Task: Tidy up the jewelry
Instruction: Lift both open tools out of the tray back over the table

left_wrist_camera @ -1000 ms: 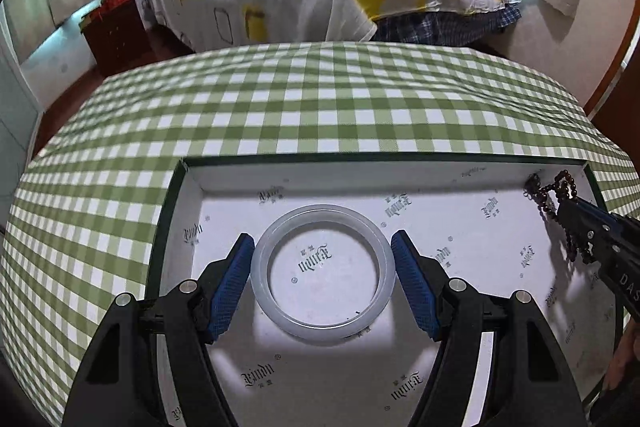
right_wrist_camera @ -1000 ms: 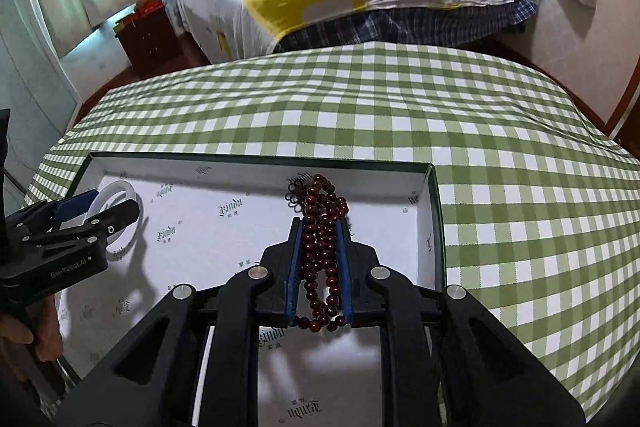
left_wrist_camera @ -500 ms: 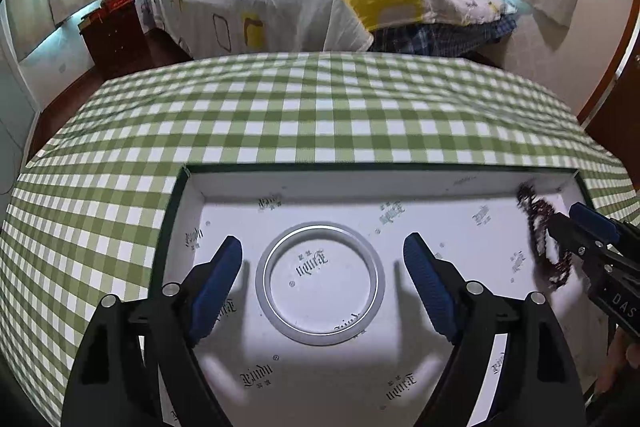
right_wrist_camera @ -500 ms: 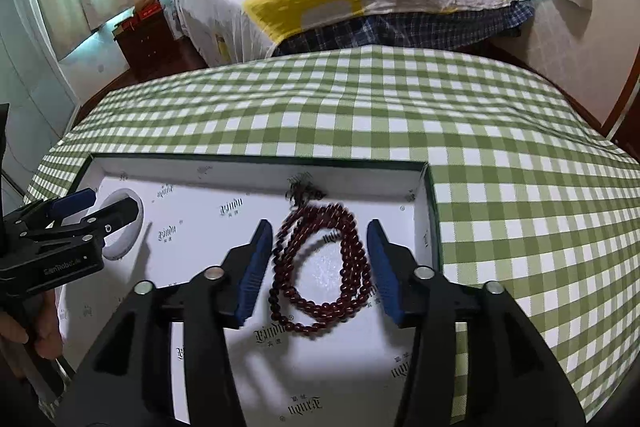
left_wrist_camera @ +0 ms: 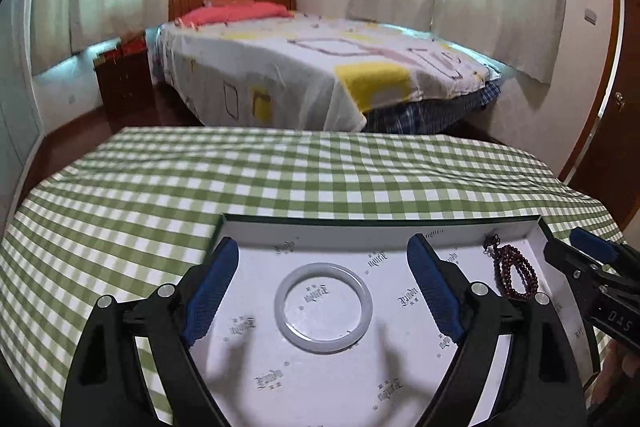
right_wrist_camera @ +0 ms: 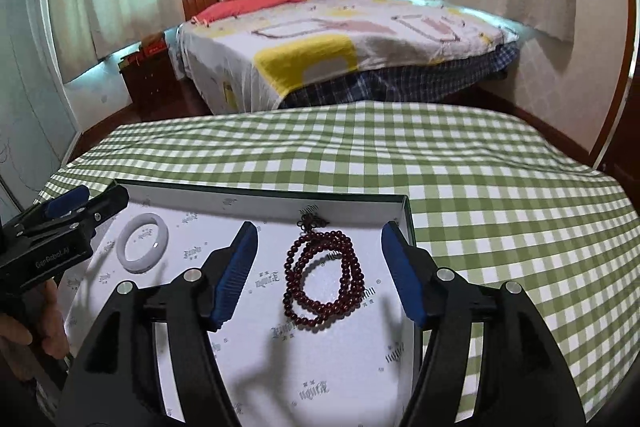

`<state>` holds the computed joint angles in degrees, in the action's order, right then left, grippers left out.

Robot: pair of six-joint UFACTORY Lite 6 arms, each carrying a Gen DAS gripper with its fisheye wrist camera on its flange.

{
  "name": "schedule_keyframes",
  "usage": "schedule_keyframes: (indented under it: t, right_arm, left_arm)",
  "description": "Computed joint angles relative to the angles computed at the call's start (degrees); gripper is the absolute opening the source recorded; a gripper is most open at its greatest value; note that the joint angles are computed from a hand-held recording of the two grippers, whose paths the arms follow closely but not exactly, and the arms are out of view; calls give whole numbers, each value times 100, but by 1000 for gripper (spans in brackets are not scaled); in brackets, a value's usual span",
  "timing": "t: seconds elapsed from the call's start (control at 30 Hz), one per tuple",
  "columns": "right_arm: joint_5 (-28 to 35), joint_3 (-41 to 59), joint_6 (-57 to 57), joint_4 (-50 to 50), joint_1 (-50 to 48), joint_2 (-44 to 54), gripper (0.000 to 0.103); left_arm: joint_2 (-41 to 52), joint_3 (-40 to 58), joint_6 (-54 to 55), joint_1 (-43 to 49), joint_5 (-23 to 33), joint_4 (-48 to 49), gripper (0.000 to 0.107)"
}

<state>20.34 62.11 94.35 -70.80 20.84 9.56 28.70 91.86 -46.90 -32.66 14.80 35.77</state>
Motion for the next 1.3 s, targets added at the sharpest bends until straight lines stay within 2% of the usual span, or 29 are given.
schedule_keyframes:
  t: [0.07,0.17,0.33,0.6,0.73,0.87,1.07,1.3]
  right_arm:
    - [166,-182,219,-110,206,-246,63]
    - [486,-462,539,-253,601,-648,63]
    - [1099,-946,1031,-230,1456,-1288,63]
    - [2555,-1631,1840,235,3518,-1980,63]
    - [3328,-1685,2239,454,4568,-1898,63]
    - [3741,-1687,2674,653,5377,-1781,63]
    - [3918,-1549,3097,829,6081,-1391,63]
    - [3563,-1299,3362,777,6266,-754,63]
  left_arm:
    - [-288,-296,-725,-61,-7,759,83]
    - [-1051,-1126,-2368,-208,22,2507,83]
    - [-2334,-2435,-3397,-390,218,3634,83]
    - [-4307,-4241,-2931,-730,750,2830,83]
    - [-5137,-4919,-2699,-951,1117,2501,83]
    - [-5973,-5561,-2483,-1169,1573,2219,83]
    - [-7243,-6453,-2091,-1479,2333,1689,83]
    - [-8416,-7092,-1487,-1492,2957,1188,83]
